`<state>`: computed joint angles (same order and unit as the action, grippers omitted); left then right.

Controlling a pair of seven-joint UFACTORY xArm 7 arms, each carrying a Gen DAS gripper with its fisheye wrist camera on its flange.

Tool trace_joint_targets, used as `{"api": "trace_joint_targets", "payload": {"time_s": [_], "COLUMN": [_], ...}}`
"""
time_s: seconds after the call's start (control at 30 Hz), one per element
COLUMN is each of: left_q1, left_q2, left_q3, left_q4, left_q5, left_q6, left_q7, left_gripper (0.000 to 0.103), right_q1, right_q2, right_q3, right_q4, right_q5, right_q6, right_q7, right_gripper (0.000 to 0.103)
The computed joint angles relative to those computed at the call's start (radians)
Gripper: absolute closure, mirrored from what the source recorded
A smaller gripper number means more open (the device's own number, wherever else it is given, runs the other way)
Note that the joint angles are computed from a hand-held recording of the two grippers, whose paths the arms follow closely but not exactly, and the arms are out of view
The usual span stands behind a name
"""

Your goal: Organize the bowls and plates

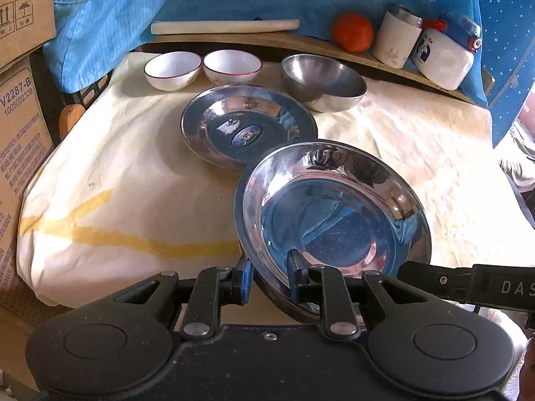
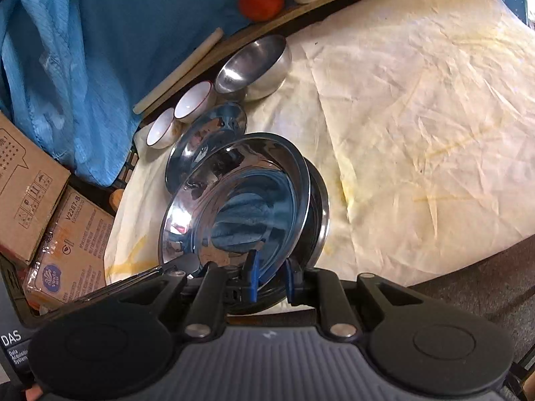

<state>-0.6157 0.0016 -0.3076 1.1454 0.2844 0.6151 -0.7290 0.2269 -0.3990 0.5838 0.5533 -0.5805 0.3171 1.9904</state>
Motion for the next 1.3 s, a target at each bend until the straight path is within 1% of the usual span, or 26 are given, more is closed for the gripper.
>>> {"api": "trace_joint_targets", "payload": {"time_s": [0.23,0.5,0.53,0.67,0.8,0.9,1.03,1.07,1.1,1.13,1.17,1.2,1.23,1.27,1.3], "left_q1": [-0.002,0.004,0.005,0.010,0.013,0.017,0.020,0.021,0.023,0.025,0.027,0.029,0.031,0.033,0.036], "left_q2": [0.008,0.009,0.008,0.006,0.009,0.009,0.009,0.007,0.006,0.005,0.003,0.001,-0.001,-0.004,-0.009], "left_q3": [-0.001,0.007,0.008,0.009,0.011,0.013,0.015,0.016,0.016,0.018,0.018,0.019,0.021,0.021,0.022], "left_q4": [0.013,0.005,0.005,-0.001,-0.002,-0.002,0.000,0.000,0.000,0.000,0.000,0.000,0.001,0.000,-0.003], "left_q5": [0.006,-0.037,-0.045,-0.077,-0.083,-0.089,-0.099,-0.102,-0.105,-0.108,-0.110,-0.111,-0.111,-0.111,-0.112], "left_q6": [0.030,0.019,0.016,0.006,0.007,0.006,0.009,0.009,0.010,0.010,0.010,0.013,0.014,0.014,0.010], "left_q7": [0.023,0.069,0.078,0.120,0.137,0.148,0.169,0.171,0.175,0.177,0.179,0.178,0.179,0.178,0.180], "left_gripper": [0.078,0.077,0.076,0.075,0.077,0.077,0.076,0.075,0.073,0.069,0.064,0.061,0.055,0.049,0.046], "right_q1": [0.019,0.036,0.039,0.068,0.094,0.115,0.126,0.129,0.131,0.134,0.137,0.140,0.143,0.145,0.146], "right_q2": [0.021,0.040,0.042,0.052,0.063,0.068,0.067,0.067,0.066,0.065,0.064,0.064,0.065,0.065,0.066], "right_q3": [-0.015,-0.029,-0.033,-0.051,-0.068,-0.085,-0.097,-0.097,-0.099,-0.099,-0.102,-0.105,-0.106,-0.108,-0.109], "right_q4": [0.013,0.029,0.030,0.055,0.081,0.089,0.090,0.095,0.097,0.101,0.102,0.105,0.108,0.111,0.115], "right_q5": [0.010,0.004,0.002,0.012,0.010,0.011,-0.001,-0.005,-0.008,-0.010,-0.011,-0.010,-0.011,-0.012,-0.015], "right_q6": [0.011,0.030,0.033,0.091,0.156,0.182,0.189,0.200,0.207,0.217,0.222,0.227,0.233,0.238,0.244], "right_q7": [-0.005,0.001,-0.001,-0.031,-0.047,-0.053,-0.049,-0.053,-0.055,-0.057,-0.061,-0.067,-0.071,-0.075,-0.079], "right_gripper": [0.084,0.082,0.080,0.076,0.066,0.064,0.064,0.063,0.060,0.056,0.054,0.051,0.046,0.045,0.040]}}
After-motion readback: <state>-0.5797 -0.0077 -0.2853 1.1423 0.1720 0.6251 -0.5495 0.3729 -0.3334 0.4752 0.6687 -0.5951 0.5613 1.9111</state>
